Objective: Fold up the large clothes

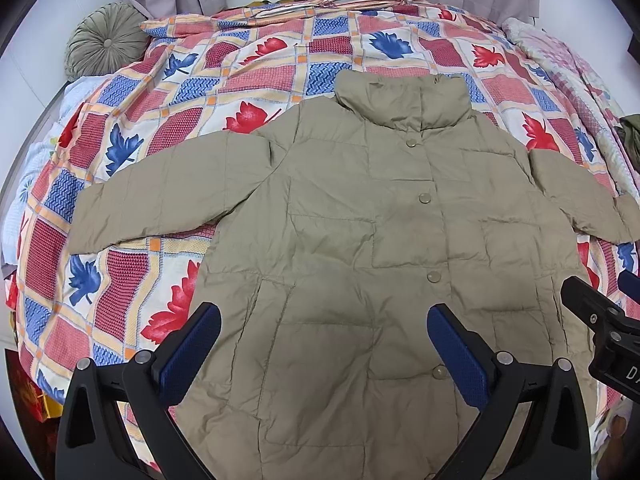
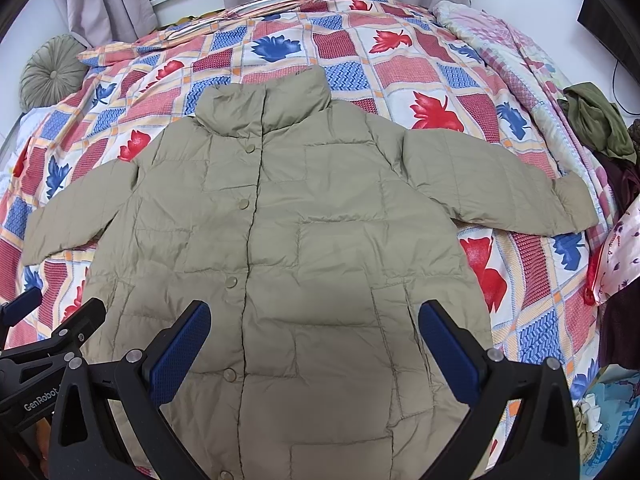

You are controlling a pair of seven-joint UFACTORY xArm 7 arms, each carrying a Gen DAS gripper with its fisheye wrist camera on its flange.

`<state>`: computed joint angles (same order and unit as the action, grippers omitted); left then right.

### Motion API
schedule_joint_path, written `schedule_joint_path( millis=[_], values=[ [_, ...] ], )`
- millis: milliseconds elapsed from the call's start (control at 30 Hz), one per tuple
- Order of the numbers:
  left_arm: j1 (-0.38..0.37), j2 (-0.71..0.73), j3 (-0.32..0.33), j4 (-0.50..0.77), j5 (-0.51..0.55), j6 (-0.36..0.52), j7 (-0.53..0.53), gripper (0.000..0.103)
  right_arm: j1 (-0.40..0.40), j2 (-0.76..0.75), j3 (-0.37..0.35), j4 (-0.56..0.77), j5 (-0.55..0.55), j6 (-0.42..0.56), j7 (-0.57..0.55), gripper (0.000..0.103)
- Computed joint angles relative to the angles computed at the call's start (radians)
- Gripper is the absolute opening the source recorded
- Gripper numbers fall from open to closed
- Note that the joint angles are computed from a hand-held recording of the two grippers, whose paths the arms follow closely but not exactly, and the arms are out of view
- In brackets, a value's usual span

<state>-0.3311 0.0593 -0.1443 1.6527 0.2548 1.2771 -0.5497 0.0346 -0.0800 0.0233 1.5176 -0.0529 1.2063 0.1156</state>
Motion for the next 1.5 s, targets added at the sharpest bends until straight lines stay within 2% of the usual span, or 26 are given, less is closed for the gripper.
schedule_joint_path(
  millis=[433,867,1000,1167,1300,1400,1500],
  values=[
    [-0.007,0.01,0.001,0.018,-0.002,0.014,-0.002,0.103,0.01,-0.01,0.008,-0.022,-0.007,-0.009,0.015,0.103],
    [0.035,-0.005,0.021,-0.007,-0.056,0.018,0.04,0.103,0.028,0.015,0.018,-0.008,-0.024,-0.018,0.054,0.103],
    [0.064,-0.035,0.033,-0.066,-0.087,-0.007,0.069,0.103,0.029,0.0,0.008,-0.043,0.05,-0.069,0.036,0.103],
    [0.13,-0.082,0.067,-0.166,-0.159,-0.073,0.116,0.103,0.036,0.044,0.01,-0.009,0.157,-0.021,0.035,0.103],
    [0.209,-0.11,0.115,-0.255,-0.225,-0.176,0.142,0.103,0.062,0.083,0.033,0.017,0.16,0.023,0.015,0.103],
    [0.28,-0.107,0.162,-0.309,-0.334,-0.271,0.192,0.103,0.091,0.115,0.052,0.038,0.137,0.047,0.006,0.103],
    [0.358,-0.074,0.212,-0.351,-0.506,-0.375,0.279,0.103,0.109,0.142,0.06,0.046,0.165,0.059,0.012,0.103]
  ],
)
